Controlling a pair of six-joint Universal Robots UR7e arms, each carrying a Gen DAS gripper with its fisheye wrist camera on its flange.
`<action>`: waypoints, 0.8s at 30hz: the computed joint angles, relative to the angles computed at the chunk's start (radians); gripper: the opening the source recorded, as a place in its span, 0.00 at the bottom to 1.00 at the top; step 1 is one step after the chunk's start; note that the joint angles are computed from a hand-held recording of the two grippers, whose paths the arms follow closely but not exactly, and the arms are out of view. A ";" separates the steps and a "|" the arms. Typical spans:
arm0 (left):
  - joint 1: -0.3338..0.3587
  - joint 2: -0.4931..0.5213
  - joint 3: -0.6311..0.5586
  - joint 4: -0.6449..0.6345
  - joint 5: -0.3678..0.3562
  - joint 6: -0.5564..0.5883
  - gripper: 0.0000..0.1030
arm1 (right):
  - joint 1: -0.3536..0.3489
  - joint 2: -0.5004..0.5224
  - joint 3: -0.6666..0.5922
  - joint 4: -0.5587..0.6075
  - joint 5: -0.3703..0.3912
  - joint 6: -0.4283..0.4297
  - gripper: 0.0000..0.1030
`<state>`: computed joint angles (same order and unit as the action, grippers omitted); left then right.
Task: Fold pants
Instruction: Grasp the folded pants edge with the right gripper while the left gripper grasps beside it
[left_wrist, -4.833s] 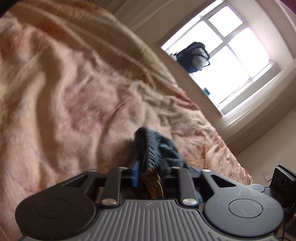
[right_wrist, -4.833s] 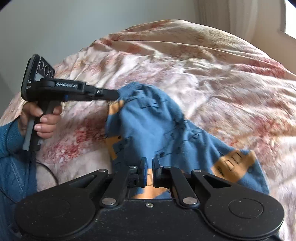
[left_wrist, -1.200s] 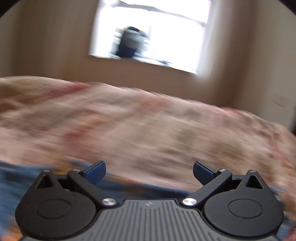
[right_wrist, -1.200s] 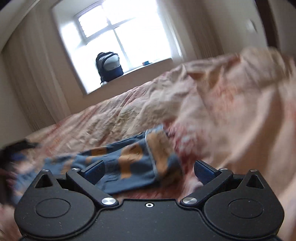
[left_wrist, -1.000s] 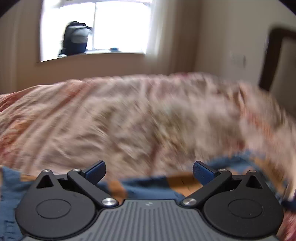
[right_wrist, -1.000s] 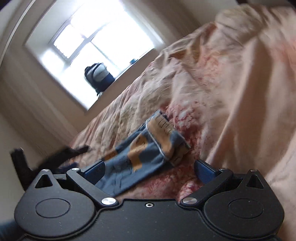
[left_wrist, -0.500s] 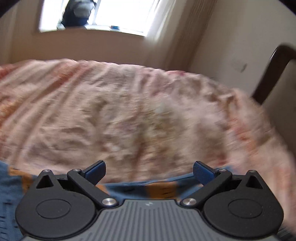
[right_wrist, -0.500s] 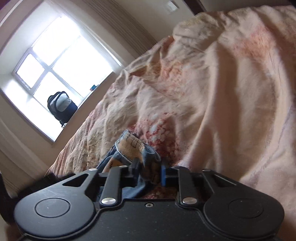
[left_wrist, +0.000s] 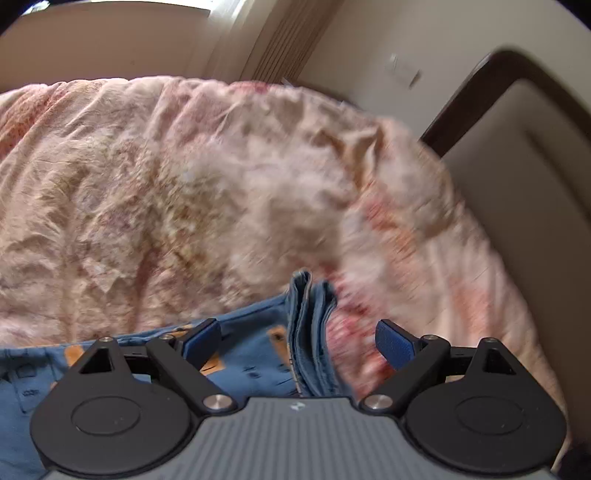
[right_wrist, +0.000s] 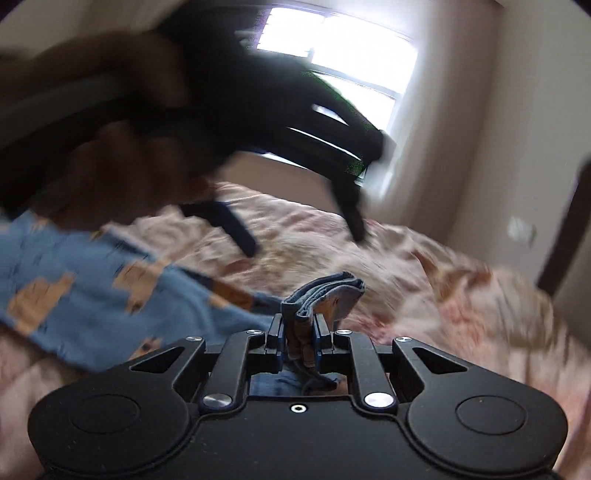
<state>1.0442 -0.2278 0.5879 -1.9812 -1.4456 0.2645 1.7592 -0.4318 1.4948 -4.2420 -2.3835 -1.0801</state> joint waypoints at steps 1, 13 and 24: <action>0.000 0.007 -0.005 0.009 0.013 0.002 0.91 | -0.001 0.004 -0.002 0.002 0.002 -0.015 0.16; 0.027 -0.028 0.045 -0.014 -0.063 -0.100 0.13 | 0.004 -0.005 0.020 0.032 0.010 -0.055 0.16; 0.071 -0.176 0.138 -0.051 -0.036 -0.127 0.12 | 0.060 -0.049 0.064 0.236 0.151 0.005 0.18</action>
<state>1.1151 -0.4041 0.7261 -2.0322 -1.4818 0.1375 1.8197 -0.4813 1.5588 -4.0058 -2.2324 -1.0753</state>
